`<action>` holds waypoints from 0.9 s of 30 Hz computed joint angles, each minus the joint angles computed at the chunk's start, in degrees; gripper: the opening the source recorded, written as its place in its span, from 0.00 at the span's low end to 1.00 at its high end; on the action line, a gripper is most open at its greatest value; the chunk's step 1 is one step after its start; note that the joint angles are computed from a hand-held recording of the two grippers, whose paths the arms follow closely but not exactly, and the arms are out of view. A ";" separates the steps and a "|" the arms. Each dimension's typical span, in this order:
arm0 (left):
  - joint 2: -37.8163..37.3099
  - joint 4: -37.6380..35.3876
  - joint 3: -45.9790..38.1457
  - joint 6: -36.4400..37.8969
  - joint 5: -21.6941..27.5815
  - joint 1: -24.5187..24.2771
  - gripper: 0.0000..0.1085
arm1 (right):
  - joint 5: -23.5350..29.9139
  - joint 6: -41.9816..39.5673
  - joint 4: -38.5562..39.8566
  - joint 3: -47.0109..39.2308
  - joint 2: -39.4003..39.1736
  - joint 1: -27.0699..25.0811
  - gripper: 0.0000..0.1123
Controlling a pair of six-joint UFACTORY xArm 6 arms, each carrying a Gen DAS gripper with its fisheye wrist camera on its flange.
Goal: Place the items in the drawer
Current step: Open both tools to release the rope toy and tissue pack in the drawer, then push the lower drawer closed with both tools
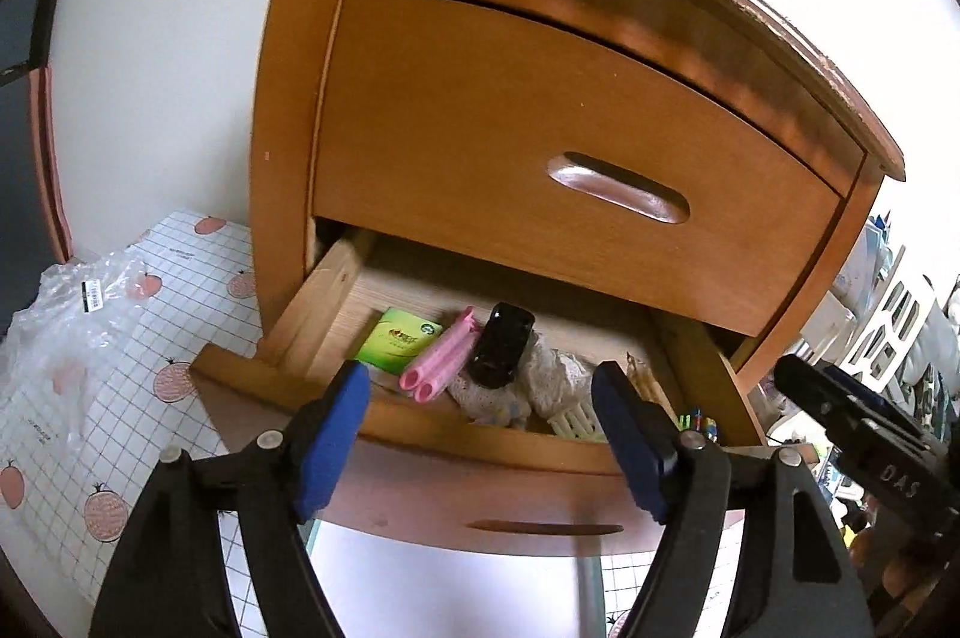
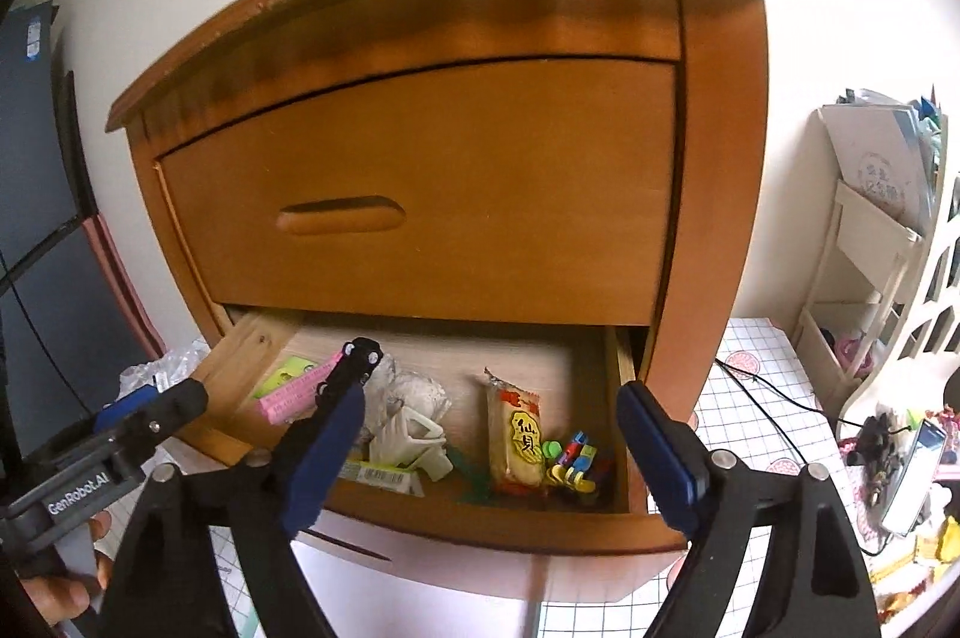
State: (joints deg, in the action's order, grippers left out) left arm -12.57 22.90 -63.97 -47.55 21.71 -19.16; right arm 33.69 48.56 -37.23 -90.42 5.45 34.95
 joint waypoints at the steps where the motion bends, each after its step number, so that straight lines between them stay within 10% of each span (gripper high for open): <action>1: -0.88 1.45 0.99 -1.12 -0.32 -0.04 0.72 | -0.73 0.65 -0.63 1.03 -0.77 0.08 0.79; 6: -4.40 9.22 5.12 -8.58 -0.40 -0.24 0.83 | -4.27 5.78 -4.79 9.26 -6.39 1.06 0.79; 27: 1.32 -0.36 4.09 -1.35 -2.95 1.56 0.84 | -3.42 2.50 0.29 7.07 0.20 1.34 0.89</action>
State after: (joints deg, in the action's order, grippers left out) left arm -11.25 22.54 -59.88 -48.90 18.75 -17.59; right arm 30.27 51.06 -36.94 -83.35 5.66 36.29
